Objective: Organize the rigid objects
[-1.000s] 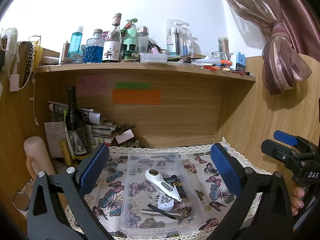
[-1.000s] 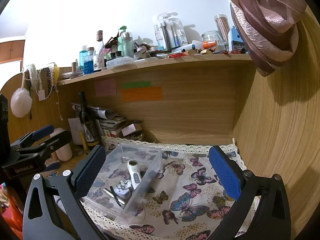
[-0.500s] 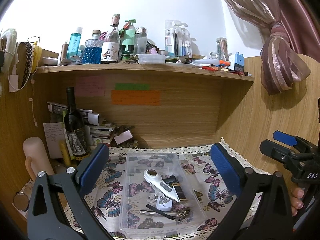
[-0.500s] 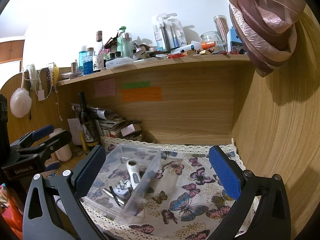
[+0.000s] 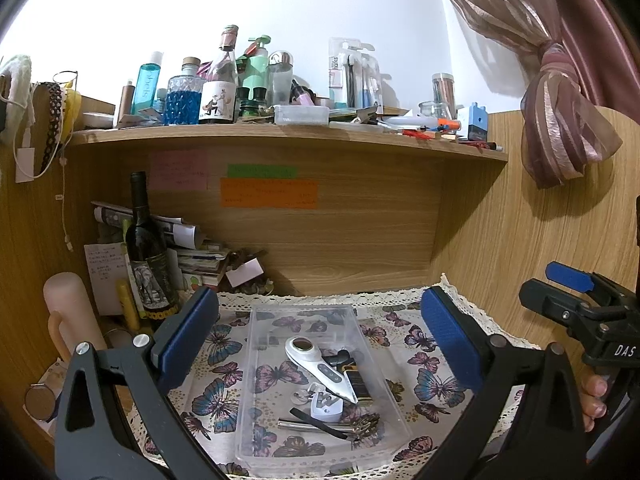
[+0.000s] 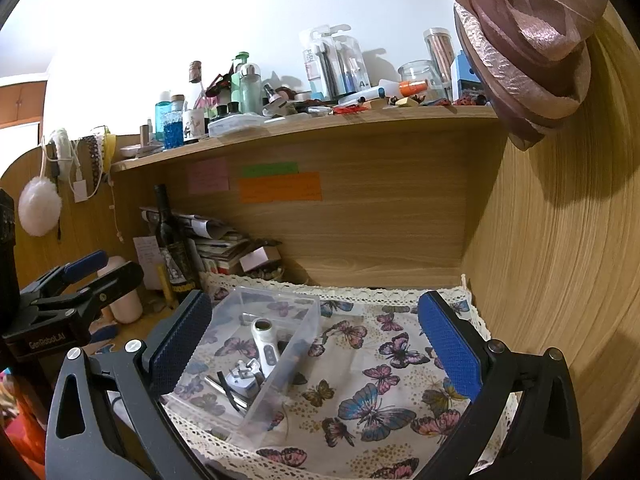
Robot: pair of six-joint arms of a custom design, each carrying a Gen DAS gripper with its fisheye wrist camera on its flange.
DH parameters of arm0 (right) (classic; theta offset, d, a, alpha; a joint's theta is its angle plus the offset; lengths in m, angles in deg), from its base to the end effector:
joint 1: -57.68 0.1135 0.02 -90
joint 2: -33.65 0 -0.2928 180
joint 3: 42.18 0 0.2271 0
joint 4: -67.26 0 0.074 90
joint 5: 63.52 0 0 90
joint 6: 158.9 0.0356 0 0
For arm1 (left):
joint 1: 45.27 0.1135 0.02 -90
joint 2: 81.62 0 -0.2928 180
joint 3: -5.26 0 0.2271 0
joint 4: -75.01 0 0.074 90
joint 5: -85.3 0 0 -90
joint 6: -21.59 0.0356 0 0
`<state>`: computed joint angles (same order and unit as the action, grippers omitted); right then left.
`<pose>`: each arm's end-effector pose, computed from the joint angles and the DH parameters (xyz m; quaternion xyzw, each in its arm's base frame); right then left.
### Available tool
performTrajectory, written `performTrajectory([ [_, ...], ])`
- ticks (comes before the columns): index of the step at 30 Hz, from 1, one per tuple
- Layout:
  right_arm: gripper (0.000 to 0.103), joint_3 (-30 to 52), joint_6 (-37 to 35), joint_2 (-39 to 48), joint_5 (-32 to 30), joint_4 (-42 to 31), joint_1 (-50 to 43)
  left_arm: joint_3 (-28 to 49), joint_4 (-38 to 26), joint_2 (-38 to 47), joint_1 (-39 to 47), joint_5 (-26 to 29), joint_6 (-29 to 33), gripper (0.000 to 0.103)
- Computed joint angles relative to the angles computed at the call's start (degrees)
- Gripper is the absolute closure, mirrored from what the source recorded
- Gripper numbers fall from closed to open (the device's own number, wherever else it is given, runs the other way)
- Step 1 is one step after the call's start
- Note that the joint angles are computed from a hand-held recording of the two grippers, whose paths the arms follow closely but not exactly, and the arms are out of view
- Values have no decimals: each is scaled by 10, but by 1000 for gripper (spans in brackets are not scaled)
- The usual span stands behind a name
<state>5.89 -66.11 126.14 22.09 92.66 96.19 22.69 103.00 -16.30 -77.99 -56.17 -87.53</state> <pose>0.2318 0.1880 0.2114 -0.2707 0.7676 0.2338 0.5319 0.1332 -0.0525 0.1783 -0.1603 0.7618 0.0936 0.6207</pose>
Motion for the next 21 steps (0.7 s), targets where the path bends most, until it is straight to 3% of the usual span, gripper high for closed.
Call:
performTrajectory([
  [21,0,12,6,16,25,-7,22,-5,42,38,40,61,10,0],
])
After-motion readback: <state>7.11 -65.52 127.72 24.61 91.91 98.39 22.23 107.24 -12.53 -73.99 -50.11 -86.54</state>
